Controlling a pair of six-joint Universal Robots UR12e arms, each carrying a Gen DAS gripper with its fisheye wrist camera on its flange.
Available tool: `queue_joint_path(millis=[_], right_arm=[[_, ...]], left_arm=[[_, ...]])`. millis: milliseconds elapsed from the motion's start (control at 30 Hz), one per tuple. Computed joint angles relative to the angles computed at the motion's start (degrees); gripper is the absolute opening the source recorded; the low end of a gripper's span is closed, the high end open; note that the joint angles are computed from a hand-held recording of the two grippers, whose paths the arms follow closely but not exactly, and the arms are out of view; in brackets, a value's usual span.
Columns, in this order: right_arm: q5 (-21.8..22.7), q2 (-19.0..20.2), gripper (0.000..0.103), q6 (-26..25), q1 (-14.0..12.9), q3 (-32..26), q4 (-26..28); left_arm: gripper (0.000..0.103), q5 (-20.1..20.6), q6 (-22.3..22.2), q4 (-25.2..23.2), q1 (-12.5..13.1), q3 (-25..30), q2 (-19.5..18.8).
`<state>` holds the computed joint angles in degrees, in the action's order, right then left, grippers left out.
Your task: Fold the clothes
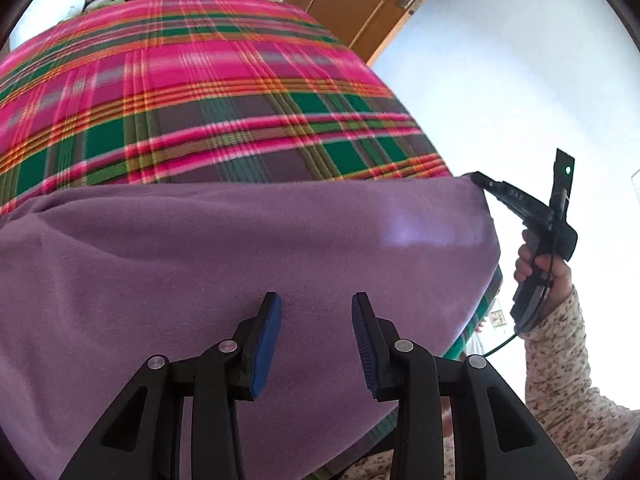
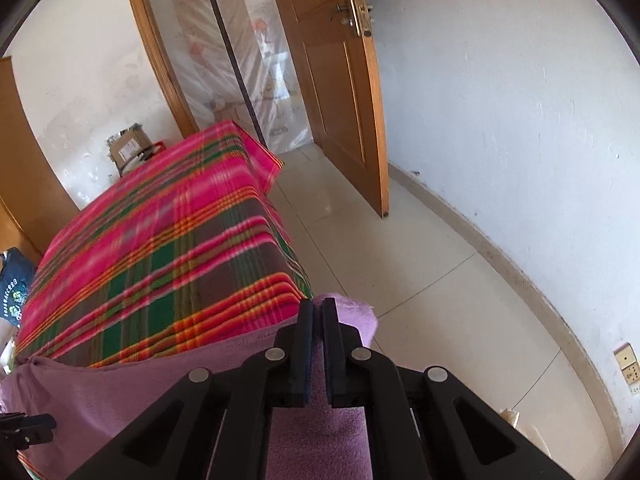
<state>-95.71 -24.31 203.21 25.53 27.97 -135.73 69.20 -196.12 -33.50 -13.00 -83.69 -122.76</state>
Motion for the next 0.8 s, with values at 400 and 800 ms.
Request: queue_joint_path(millis=[400,800], right_arm=[[-2.5,1.9,0.002,1.8,0.2,-3.8,5.5],[-2.3,-3.6,0.019,-11.4,3.2,7.6,-1.4]], left_arm=[[0.038,-0.2,-0.3,0.0,0.0,-1.1,0.5],[0.038,6.6,-5.3,3.6,0.1,-5.7,3.5]])
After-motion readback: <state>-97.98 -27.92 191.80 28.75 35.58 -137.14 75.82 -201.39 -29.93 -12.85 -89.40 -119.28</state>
